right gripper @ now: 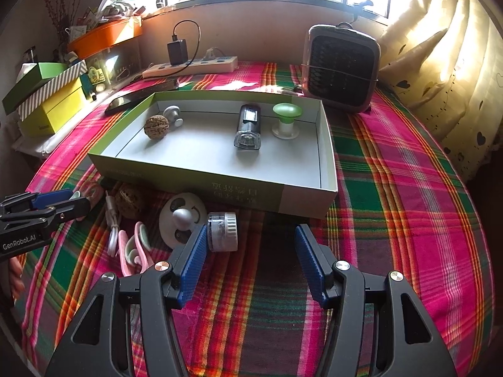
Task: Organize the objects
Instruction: 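Close the left tool on the pink-and-mint holder while the right tool grasps the white ridged jar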
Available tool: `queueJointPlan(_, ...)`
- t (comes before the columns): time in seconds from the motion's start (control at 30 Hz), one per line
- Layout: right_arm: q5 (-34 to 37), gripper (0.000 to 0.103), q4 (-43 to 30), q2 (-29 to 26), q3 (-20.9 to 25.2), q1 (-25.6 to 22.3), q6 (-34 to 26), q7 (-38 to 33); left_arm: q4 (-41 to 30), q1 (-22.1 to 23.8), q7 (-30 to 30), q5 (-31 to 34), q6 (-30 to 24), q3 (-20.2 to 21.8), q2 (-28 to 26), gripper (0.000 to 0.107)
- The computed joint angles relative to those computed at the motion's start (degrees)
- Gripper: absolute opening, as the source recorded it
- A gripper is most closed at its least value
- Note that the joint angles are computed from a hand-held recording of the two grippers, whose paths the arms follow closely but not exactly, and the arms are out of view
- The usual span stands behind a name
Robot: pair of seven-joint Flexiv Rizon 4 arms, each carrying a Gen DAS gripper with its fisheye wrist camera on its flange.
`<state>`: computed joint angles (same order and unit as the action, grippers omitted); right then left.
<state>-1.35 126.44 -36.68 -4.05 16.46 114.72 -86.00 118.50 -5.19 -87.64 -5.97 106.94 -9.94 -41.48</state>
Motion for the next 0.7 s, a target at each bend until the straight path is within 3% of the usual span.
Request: queueJointPlan(0.7,-1.4,0.057,-1.7,-0.4,-1.9,1.6,-4.8,0.5,-1.8,-4.3,2.0,-1.6,0.9,4.1,-1.1,0.048)
